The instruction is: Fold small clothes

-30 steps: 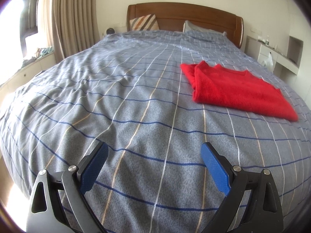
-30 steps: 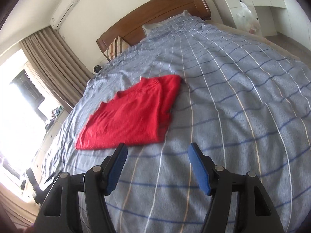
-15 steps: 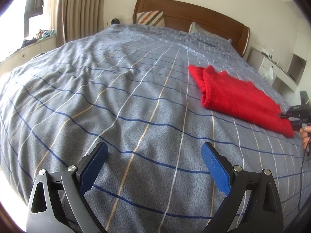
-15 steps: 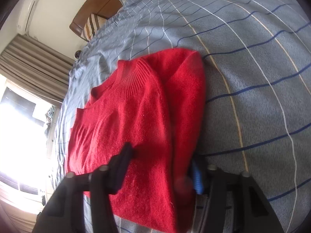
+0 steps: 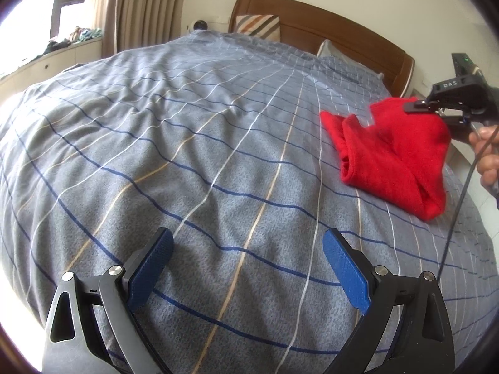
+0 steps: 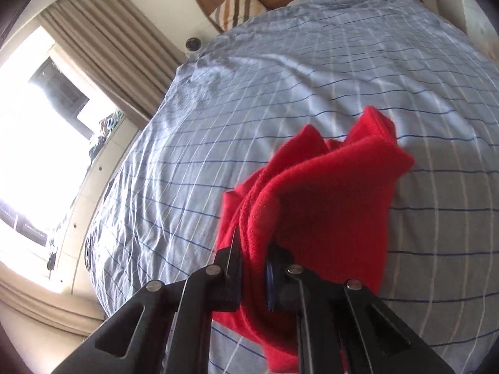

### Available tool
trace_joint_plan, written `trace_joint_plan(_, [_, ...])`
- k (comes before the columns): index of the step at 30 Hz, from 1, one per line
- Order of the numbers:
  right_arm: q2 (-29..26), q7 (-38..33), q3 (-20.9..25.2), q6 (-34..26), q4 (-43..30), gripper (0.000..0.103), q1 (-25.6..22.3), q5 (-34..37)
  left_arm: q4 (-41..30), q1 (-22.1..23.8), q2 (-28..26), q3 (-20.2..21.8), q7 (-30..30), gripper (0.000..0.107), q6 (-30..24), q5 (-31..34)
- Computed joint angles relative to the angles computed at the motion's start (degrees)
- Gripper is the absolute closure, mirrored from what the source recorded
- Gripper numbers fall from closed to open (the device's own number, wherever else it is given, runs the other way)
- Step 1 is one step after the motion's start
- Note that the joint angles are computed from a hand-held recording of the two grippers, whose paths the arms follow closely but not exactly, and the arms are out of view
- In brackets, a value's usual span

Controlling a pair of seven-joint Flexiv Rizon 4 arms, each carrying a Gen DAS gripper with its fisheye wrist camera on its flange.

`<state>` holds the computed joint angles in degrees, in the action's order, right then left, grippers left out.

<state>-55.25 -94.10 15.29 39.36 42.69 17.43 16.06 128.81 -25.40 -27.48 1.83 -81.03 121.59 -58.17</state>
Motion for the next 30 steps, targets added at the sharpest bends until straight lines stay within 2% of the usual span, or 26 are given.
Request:
trace_joint_plan(2, [-2.5,0.8,-0.7,-2.4,-3.2,0.092,3.0,-2.0,0.4,0.6,0.2,-0.2,-0.9,0.009,0.0,0.9])
trace_joint_plan(5, [-4.0,1.5,-3.0,-1.7,-3.0,0.091,7.0,-5.5,1.1,1.4,0.5,-0.3,-2.5,0.009,0.1,2.9])
trace_joint_plan(8, [-4.7,2.9,-2.8,-0.5,-1.8,0.086,7.6,-6.5,1.4,1.8,0.6,-0.1,-3.4,0.009,-0.1,4.2])
trace_joint_plan(10, [-6.0,3.1,0.7,-3.4,-4.0,0.078,5.8,-3.3,1.6,2.5,0.8,0.0,-4.5,0.009,-0.4,5.6])
trace_joint_plan(11, [-6.9,2.2,3.9,-6.2,-6.1,0.071,4.0,0.1,1.8,2.7,0.8,0.0,-5.2,0.009,-0.4,6.2])
trace_joint_plan(12, [-8.1,1.0,7.4,-9.7,-8.6,0.056,1.8,4.5,2.1,3.2,1.0,-0.1,-6.1,0.009,-0.3,7.2])
trace_joint_plan(14, [-7.6,-1.3,11.3,-12.5,-8.2,0.038,-1.6,11.3,2.4,3.6,1.2,0.1,-7.4,0.009,-0.5,8.3])
trace_joint_plan(17, [-3.0,-7.6,10.1,-10.8,-2.8,0.038,-3.4,13.7,2.2,3.4,1.1,0.8,-8.0,0.009,-1.0,8.7])
trace_joint_plan(20, [4.1,-13.9,2.5,-1.1,7.3,0.038,-0.2,7.7,1.5,1.4,0.6,2.2,-6.2,0.009,-1.7,6.4])
trace_joint_plan(22, [6.2,-15.8,-0.2,2.6,11.7,0.038,1.4,3.0,1.0,0.5,0.4,2.7,-4.9,0.009,-2.1,4.8])
trace_joint_plan(27, [7.5,-18.7,0.5,8.3,18.0,0.044,1.8,-1.5,0.0,-1.9,-0.2,3.3,-1.0,0.009,-2.2,-0.1])
trace_joint_plan(30, [7.4,-16.5,0.0,11.4,20.0,0.050,3.2,-3.5,-0.8,-2.8,-0.7,3.0,1.9,0.009,-1.8,-3.3])
